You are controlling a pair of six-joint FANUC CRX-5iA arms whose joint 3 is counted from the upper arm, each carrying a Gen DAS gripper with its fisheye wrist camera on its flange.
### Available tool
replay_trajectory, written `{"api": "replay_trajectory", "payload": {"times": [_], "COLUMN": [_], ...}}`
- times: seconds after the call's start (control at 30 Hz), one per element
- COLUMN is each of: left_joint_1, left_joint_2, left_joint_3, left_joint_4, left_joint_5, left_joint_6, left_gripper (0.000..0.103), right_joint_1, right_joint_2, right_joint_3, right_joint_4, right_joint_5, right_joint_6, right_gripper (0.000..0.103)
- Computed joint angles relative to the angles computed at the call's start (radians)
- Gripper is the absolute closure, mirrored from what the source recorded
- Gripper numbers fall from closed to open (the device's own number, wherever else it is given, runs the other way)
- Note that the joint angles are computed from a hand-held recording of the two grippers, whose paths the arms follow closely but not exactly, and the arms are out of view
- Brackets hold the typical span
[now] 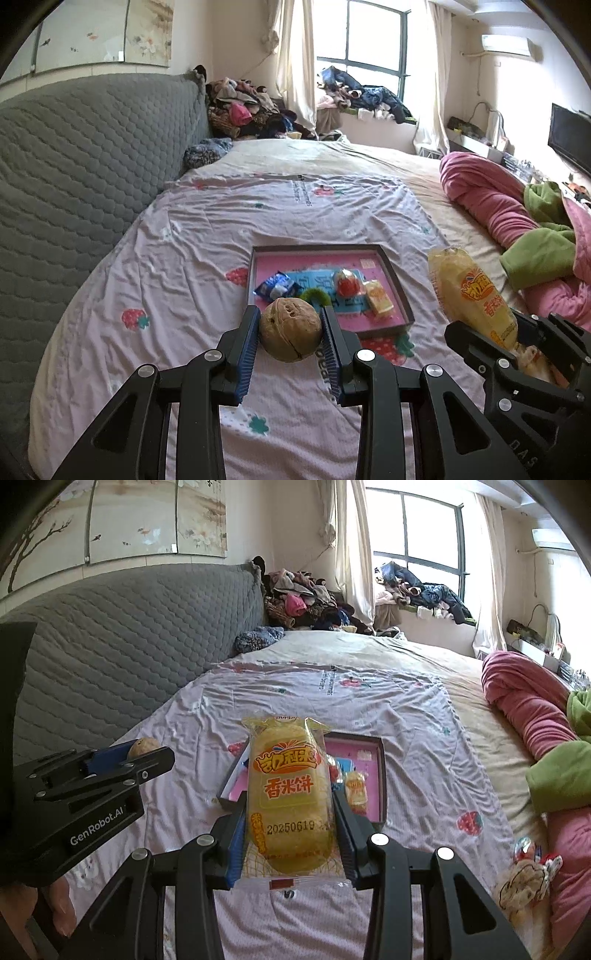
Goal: Organize objects
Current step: 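Lift and carry the ball with the left tool while the right tool carries the bread packet to the tray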
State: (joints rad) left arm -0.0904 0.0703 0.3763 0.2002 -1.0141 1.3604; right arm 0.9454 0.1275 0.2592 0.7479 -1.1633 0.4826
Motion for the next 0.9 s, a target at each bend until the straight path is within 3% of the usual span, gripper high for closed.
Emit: {"api": "replay_trajectory", "payload": {"times": [0.9], "left_joint_1": [-0.009], "left_joint_2": [0.264], "left_joint_3": [0.275], "left_joint_4": [-0.027], "left_joint_5": [-0.001], "left_joint_6": [0.007], "left_gripper": [0.069], "right_joint_1": [-0.148], "right_joint_2": [0.137], "right_joint_3": [0.137], "right_joint_4": [-0.042], "right_joint_5": [0.115], "right_joint_6": [0.120], "right_gripper": [0.061]}}
